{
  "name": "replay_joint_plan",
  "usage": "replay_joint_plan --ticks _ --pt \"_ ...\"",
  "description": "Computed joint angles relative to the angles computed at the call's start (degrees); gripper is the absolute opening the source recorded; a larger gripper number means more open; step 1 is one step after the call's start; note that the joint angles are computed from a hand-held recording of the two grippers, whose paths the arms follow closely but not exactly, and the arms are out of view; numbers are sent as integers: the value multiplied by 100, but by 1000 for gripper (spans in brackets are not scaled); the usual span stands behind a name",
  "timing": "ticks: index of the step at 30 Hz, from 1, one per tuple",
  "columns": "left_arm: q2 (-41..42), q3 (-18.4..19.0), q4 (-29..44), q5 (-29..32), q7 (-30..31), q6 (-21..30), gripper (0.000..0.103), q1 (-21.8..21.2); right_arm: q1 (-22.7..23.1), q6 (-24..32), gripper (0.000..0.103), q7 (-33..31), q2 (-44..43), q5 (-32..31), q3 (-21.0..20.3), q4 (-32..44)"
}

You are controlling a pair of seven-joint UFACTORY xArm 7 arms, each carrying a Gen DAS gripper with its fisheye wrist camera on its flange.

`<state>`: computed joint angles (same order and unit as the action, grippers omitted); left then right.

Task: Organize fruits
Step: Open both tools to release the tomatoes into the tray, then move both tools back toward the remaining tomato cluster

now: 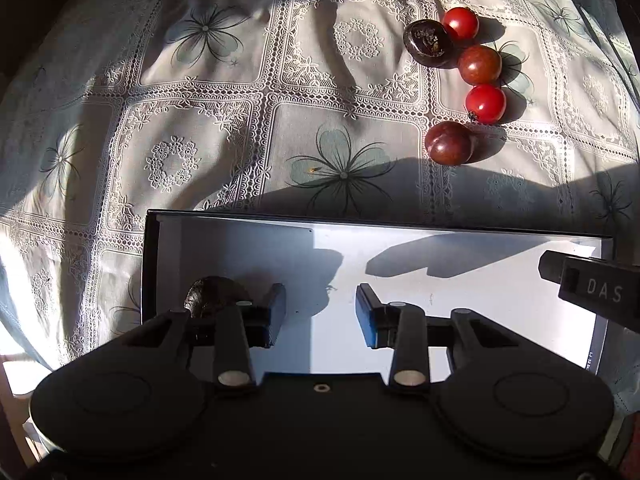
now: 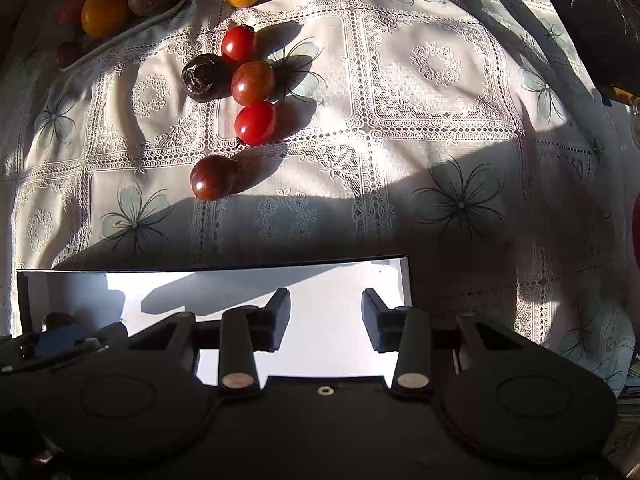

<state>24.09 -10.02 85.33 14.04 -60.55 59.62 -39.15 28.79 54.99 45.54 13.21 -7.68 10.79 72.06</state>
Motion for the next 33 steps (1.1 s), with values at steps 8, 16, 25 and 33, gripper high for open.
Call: replay_joint_plan --ticks 8,16,25,33 --pt "506 187 579 292 -59 253 46 -99 -49 60 41 12 344 70 -68 282" --pt "714 295 797 285 -34 244 46 -54 79 18 38 251 595 -338 -221 564" --pt "482 84 668 -312 361 15 45 155 -250 -73 40 -329 494 478 -99 703" --pt "430 201 831 -248 159 -123 45 178 -205 -421 42 -149 361 240 -186 676"
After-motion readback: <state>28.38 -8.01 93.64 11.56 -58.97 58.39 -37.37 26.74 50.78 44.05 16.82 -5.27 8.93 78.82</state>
